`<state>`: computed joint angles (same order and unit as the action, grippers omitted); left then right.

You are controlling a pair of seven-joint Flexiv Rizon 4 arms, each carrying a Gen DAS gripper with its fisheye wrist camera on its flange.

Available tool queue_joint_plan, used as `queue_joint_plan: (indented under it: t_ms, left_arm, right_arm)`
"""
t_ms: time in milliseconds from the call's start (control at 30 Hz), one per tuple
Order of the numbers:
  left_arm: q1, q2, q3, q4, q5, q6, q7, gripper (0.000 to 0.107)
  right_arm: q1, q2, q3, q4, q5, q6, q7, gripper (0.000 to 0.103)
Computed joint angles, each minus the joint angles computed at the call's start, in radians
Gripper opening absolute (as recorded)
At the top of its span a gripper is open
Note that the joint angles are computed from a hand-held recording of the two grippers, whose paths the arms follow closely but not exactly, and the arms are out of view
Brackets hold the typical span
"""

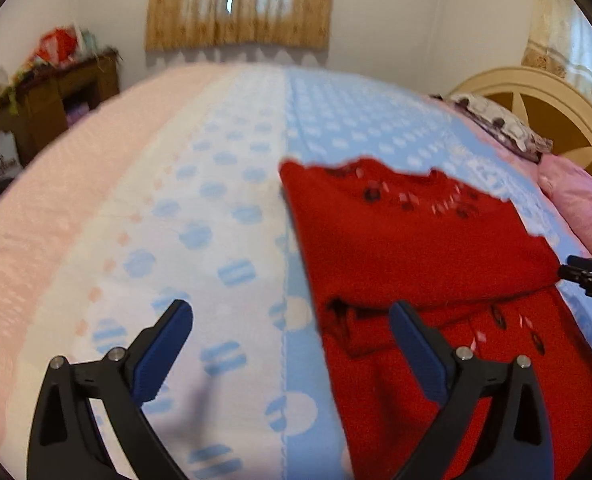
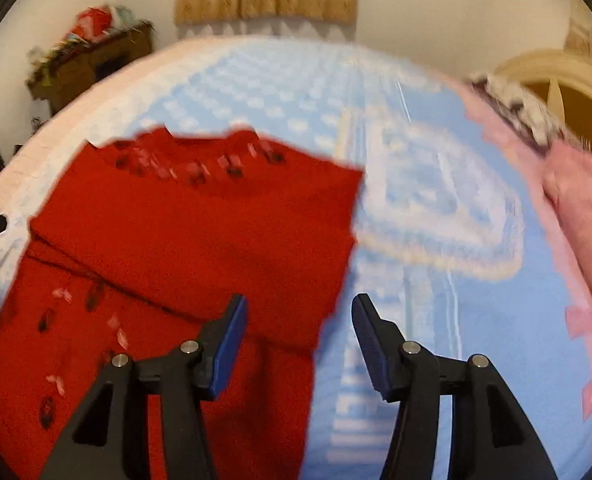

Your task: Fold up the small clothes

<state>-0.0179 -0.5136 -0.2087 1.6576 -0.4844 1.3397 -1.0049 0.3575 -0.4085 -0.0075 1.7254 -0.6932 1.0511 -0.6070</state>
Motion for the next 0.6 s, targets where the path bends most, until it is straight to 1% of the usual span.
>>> queue_joint_plan:
  t_ms: [33, 67, 100, 133, 200, 233, 267, 300, 333, 433, 467, 567, 600]
  left_arm:
    - [-0.014, -0.009, 0.012, -0.014, -0.002, 0.018, -0.003, 0.101]
    - [-0.045, -0.033, 0.056, -0.056, 0.045, 0.007, -0.050, 0.101]
    - [-0.086, -0.059, 0.118, -0.103, 0.092, -0.020, -0.110, 0.101]
    - [-0.105, -0.078, 0.148, -0.133, 0.120, -0.038, -0.148, 0.101]
    - [-0.144, -0.133, 0.209, -0.221, 0.191, -0.139, -0.230, 0.101]
    - [-0.151, -0.142, 0.223, -0.236, 0.218, -0.164, -0.256, 0.101]
    - [-0.151, -0.159, 0.222, -0.255, 0.240, -0.197, -0.267, 0.102]
    - [-0.130, -0.161, 0.191, -0.248, 0.238, -0.201, -0.252, 0.103]
    - [-0.122, -0.159, 0.180, -0.241, 0.240, -0.190, -0.256, 0.103]
    - [-0.114, -0.152, 0.173, -0.237, 0.260, -0.190, -0.273, 0.103]
    - [-0.114, -0.147, 0.170, -0.226, 0.266, -0.180, -0.276, 0.103]
    - [-0.111, -0.148, 0.165, -0.219, 0.277, -0.166, -0.279, 0.103]
    - [-0.110, -0.149, 0.164, -0.221, 0.280, -0.164, -0.280, 0.103]
  right_arm:
    - [-0.017, -0.014, 0.018, -0.012, 0.030, 0.042, -0.028, 0.055]
    - [-0.049, -0.042, 0.065, -0.049, 0.118, 0.077, -0.098, 0.055]
    - [-0.068, -0.066, 0.098, -0.084, 0.190, 0.076, -0.154, 0.055]
    - [-0.078, -0.093, 0.120, -0.123, 0.250, 0.058, -0.196, 0.055]
    - [-0.060, -0.133, 0.097, -0.164, 0.289, 0.022, -0.202, 0.055]
    - [-0.052, -0.146, 0.085, -0.173, 0.301, -0.002, -0.201, 0.055]
    - [-0.045, -0.157, 0.071, -0.177, 0.307, -0.011, -0.202, 0.055]
    - [-0.030, -0.155, 0.035, -0.149, 0.283, 0.035, -0.165, 0.055]
    - [-0.018, -0.147, 0.013, -0.129, 0.269, 0.056, -0.143, 0.055]
    - [-0.002, -0.117, -0.009, -0.089, 0.247, 0.091, -0.097, 0.055]
    - [0.001, -0.109, -0.011, -0.081, 0.235, 0.089, -0.097, 0.055]
    - [0.010, -0.116, -0.010, -0.085, 0.201, 0.030, -0.117, 0.055]
    - [0.015, -0.119, -0.019, -0.083, 0.183, 0.038, -0.109, 0.055]
